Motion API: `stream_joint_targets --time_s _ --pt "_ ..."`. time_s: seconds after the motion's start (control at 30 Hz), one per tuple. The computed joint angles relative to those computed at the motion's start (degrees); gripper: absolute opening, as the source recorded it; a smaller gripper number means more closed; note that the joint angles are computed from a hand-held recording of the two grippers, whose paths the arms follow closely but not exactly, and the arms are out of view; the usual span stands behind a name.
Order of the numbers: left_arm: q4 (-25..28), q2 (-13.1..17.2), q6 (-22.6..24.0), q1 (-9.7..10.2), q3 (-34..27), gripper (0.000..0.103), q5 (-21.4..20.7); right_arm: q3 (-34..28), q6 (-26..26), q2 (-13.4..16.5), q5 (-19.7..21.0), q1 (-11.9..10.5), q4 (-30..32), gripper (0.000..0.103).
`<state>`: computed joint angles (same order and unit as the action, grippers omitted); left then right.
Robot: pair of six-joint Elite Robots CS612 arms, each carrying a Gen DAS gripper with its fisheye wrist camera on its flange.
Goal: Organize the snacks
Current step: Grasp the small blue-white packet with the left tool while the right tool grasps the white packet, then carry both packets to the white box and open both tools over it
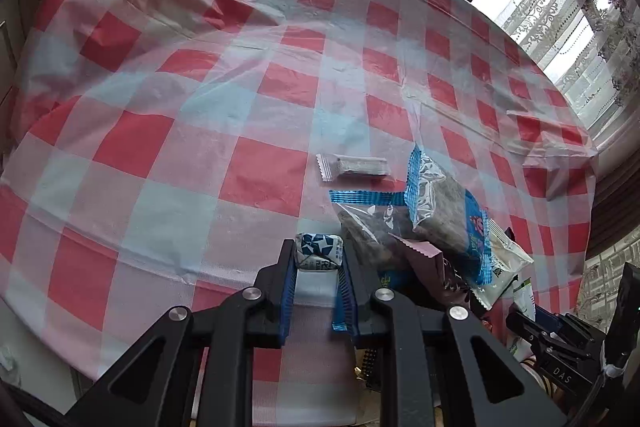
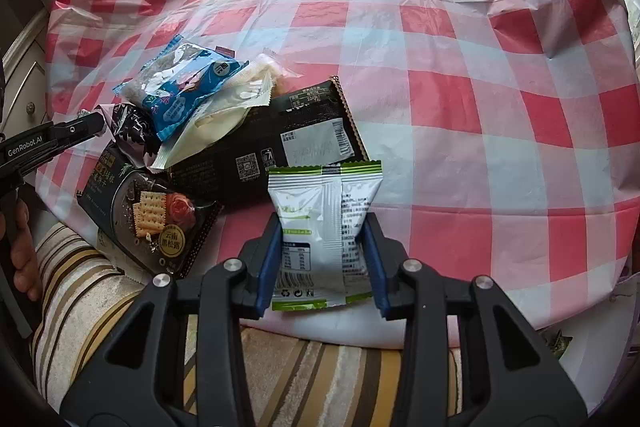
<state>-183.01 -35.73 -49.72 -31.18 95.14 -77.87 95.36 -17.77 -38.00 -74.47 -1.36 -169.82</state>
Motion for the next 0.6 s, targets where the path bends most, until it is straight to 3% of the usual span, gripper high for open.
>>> stream_joint_targets --time_s 0.23,0.6 --pt "-1.1 -1.6 1.1 -1.54 1.6 0.021 2.5 2.1 1.0 -1.1 2.1 -0.9 -3.0 0.042" --pt "-1.4 -2.3 4.9 -4.16 0.9 0.021 1.9 5.3 3.8 -2.7 5.8 -3.2 -6.8 0.042"
